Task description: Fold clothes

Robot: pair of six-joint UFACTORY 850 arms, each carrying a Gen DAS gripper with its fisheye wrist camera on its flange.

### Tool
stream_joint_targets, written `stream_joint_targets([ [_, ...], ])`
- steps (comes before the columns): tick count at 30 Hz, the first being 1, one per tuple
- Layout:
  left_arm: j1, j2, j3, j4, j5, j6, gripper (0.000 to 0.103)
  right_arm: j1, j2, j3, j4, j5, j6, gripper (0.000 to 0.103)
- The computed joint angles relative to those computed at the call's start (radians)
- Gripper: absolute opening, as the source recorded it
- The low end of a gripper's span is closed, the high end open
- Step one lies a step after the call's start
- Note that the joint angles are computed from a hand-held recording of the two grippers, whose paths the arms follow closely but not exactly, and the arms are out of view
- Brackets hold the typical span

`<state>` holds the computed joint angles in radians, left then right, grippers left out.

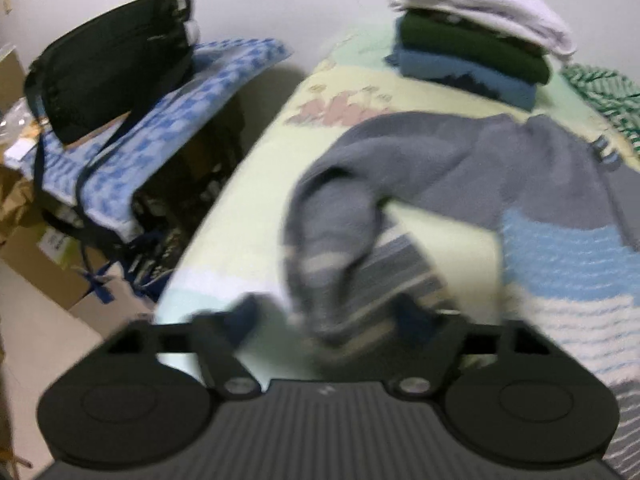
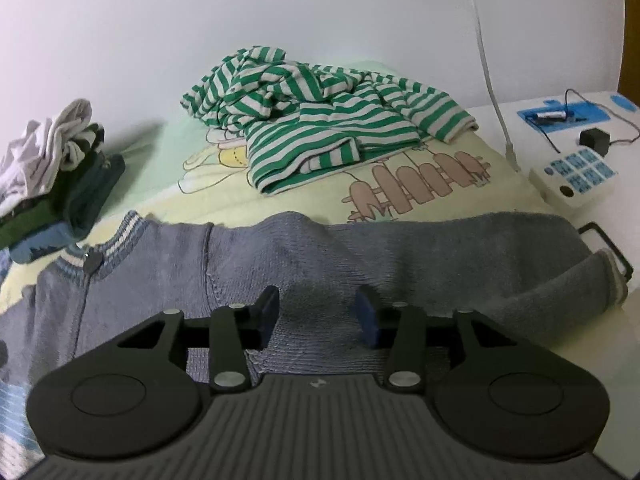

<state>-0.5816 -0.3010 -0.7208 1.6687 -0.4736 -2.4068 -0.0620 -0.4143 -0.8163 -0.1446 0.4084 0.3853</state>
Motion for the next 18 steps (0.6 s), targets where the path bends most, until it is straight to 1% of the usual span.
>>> stream_joint_targets([
  [1,0.001,-0.003,-0.011,-0.020,-0.004,0.026,0.028,0.005,0.000,0.000,0.023,-0.001,-0.027,0.047],
  [2,0.000,-0.009,-0.025,-0.070,-0.023,0.082,0.017,0.008,0.000,0.001,0.041,-0.001,-0.048,0.047],
  [3,-0.009,-0.015,-0.039,-0.144,-0.077,0.166,0.014,0.011,0.000,0.001,0.053,-0.002,-0.064,0.048],
  [4,-0.027,-0.021,-0.052,-0.207,-0.167,0.237,0.014,0.012,-0.001,0.001,0.056,-0.003,-0.072,0.049],
  [6,-0.063,-0.044,-0.084,-0.292,-0.376,0.359,0.015,0.010,-0.001,0.001,0.045,-0.002,-0.069,0.049],
  [7,-0.072,-0.057,-0.096,-0.310,-0.481,0.435,0.020,0.007,-0.001,0.002,0.031,0.002,-0.055,0.049],
  [8,-0.082,-0.076,-0.111,-0.322,-0.585,0.496,0.029,0.004,-0.001,0.004,0.017,0.006,-0.041,0.049],
  [9,-0.090,-0.105,-0.129,-0.335,-0.690,0.552,0.041,0.001,-0.001,0.005,0.006,0.010,-0.030,0.049],
  [10,-0.090,-0.132,-0.142,-0.345,-0.770,0.604,0.059,0.001,-0.001,0.007,0.001,0.016,-0.023,0.050],
  [11,-0.085,-0.149,-0.149,-0.354,-0.818,0.634,0.067,0.000,-0.002,0.009,-0.004,0.021,-0.019,0.051],
  [12,-0.076,-0.153,-0.148,-0.367,-0.826,0.641,0.076,0.001,-0.002,0.009,-0.006,0.024,-0.020,0.054],
  [13,-0.066,-0.158,-0.147,-0.379,-0.834,0.648,0.081,0.004,-0.003,0.009,-0.004,0.026,-0.026,0.057],
  [14,-0.057,-0.163,-0.146,-0.391,-0.843,0.654,0.082,0.008,-0.004,0.008,0.008,0.026,-0.046,0.059],
  [15,-0.048,-0.152,-0.136,-0.397,-0.818,0.644,0.084,0.015,-0.005,0.007,0.028,0.023,-0.075,0.061],
  [16,-0.042,-0.126,-0.119,-0.397,-0.762,0.619,0.087,0.021,-0.006,0.005,0.050,0.019,-0.106,0.063],
  [18,-0.037,-0.092,-0.106,-0.411,-0.686,0.586,0.087,0.031,-0.008,0.003,0.087,0.013,-0.160,0.065],
])
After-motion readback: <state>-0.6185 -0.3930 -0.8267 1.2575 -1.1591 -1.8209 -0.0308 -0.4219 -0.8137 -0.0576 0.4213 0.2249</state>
